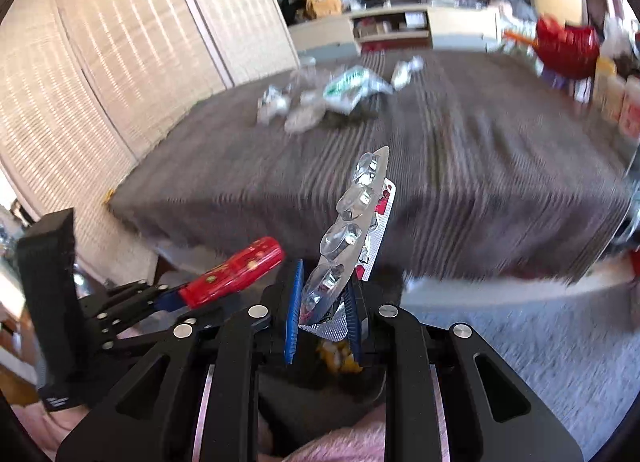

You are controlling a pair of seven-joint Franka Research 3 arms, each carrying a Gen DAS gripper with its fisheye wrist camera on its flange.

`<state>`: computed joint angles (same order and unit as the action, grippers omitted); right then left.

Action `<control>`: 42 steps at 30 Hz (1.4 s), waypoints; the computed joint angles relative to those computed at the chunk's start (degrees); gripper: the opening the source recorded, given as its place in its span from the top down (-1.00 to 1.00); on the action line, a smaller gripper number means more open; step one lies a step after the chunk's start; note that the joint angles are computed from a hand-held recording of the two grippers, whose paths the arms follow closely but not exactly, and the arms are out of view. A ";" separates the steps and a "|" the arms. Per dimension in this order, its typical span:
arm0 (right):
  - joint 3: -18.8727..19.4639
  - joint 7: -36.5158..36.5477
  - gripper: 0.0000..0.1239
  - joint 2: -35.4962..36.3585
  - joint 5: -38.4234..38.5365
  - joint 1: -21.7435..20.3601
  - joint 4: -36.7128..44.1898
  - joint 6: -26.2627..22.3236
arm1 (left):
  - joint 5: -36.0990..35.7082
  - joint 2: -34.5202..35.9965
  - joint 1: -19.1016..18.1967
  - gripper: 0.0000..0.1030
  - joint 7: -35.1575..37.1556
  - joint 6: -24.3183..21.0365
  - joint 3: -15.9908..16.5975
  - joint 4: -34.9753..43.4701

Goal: Collect trash
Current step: 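Carry the Skittles tube and blister pack to the bin and release them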

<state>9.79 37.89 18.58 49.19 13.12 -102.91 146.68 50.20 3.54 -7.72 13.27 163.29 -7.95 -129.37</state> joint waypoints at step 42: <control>-0.92 20.41 -0.02 11.56 -19.02 2.09 8.44 -2.36 | -14.50 7.31 -2.32 -0.27 11.34 1.13 3.63 0.63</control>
